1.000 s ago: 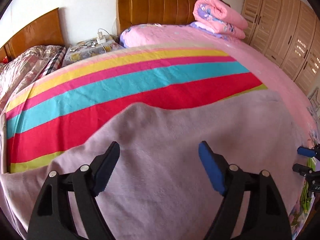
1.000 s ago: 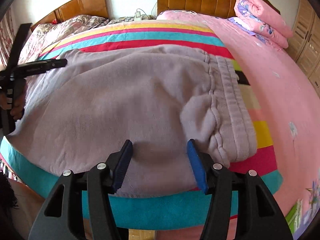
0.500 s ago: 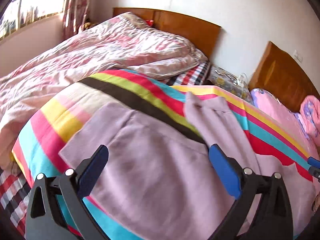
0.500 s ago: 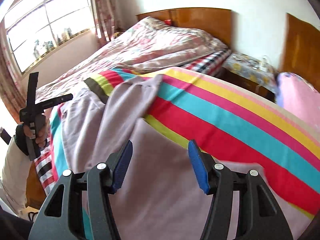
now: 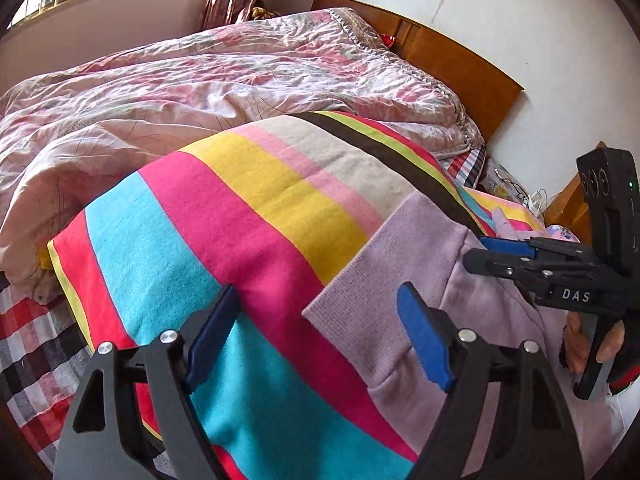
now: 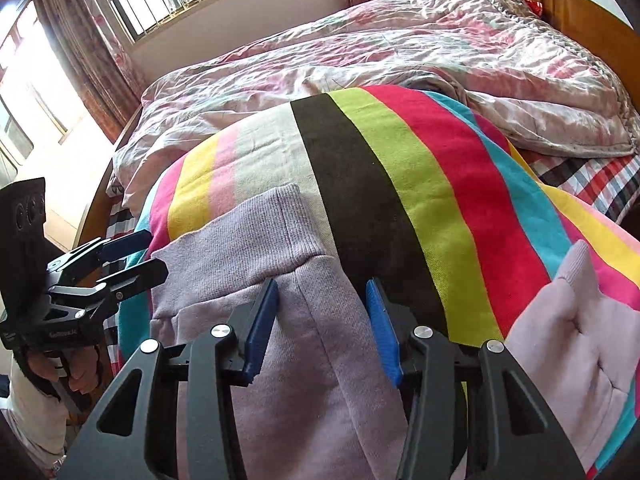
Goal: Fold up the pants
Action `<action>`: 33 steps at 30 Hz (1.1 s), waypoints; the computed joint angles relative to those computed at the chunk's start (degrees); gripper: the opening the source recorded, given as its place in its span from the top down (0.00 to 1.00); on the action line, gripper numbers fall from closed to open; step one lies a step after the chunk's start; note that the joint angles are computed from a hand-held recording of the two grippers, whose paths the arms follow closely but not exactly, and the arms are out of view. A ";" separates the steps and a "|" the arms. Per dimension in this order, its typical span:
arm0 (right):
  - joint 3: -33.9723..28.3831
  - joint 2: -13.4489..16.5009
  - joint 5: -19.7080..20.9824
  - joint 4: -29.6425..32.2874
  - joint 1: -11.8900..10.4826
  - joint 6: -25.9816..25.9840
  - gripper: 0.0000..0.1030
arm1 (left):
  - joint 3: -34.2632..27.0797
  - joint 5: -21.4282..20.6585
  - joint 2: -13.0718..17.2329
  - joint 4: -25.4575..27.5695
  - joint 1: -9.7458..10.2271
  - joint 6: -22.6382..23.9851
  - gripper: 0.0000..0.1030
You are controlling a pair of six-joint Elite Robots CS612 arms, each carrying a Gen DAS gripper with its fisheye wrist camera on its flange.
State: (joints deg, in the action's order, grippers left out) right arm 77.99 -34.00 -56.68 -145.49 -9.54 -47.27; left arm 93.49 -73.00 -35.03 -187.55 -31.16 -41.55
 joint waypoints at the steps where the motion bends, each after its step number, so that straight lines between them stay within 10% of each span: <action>1: -0.01 0.19 0.74 -0.11 -0.06 -0.41 0.63 | -0.22 0.75 0.13 0.71 -0.18 0.77 0.29; 4: 1.07 -0.09 1.53 -2.27 -0.13 -1.59 0.85 | -0.86 2.62 0.64 1.64 -0.63 3.78 0.54; 6: 2.25 -0.45 0.95 -5.57 0.06 -2.28 0.89 | -0.24 1.61 0.30 0.44 -0.69 4.50 0.89; 12: 4.30 -1.68 5.01 -9.85 0.16 -1.40 0.91 | 3.12 6.19 -1.95 -4.24 -1.62 3.28 0.92; 17: 3.08 0.14 0.62 -10.30 1.48 0.62 0.88 | 2.34 4.85 -1.78 0.43 -0.84 1.06 0.92; 21: 2.95 -0.58 3.14 -8.86 -0.03 4.35 0.53 | 1.37 9.38 -1.33 5.92 -1.50 -0.56 0.64; 23: 3.90 -1.82 6.73 -10.76 -2.23 6.07 0.48 | 2.37 15.90 -2.31 7.60 -2.84 -2.82 0.34; 25: 4.22 -2.61 7.37 -13.48 -4.72 10.05 0.48 | 3.55 18.50 -3.09 4.22 -3.99 -1.21 0.29; 29: 0.95 -0.54 4.86 -13.97 -9.93 21.93 0.48 | 2.90 9.51 -2.70 -5.30 -4.64 6.98 0.12; 33: -2.80 2.44 1.94 -8.42 -12.49 27.15 0.48 | -1.78 0.85 -0.43 -3.71 -4.71 11.59 0.12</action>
State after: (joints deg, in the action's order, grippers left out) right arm 75.20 -31.55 -54.75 -153.91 -22.04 -20.12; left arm 91.70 -72.15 -35.46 -191.26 -35.87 -29.96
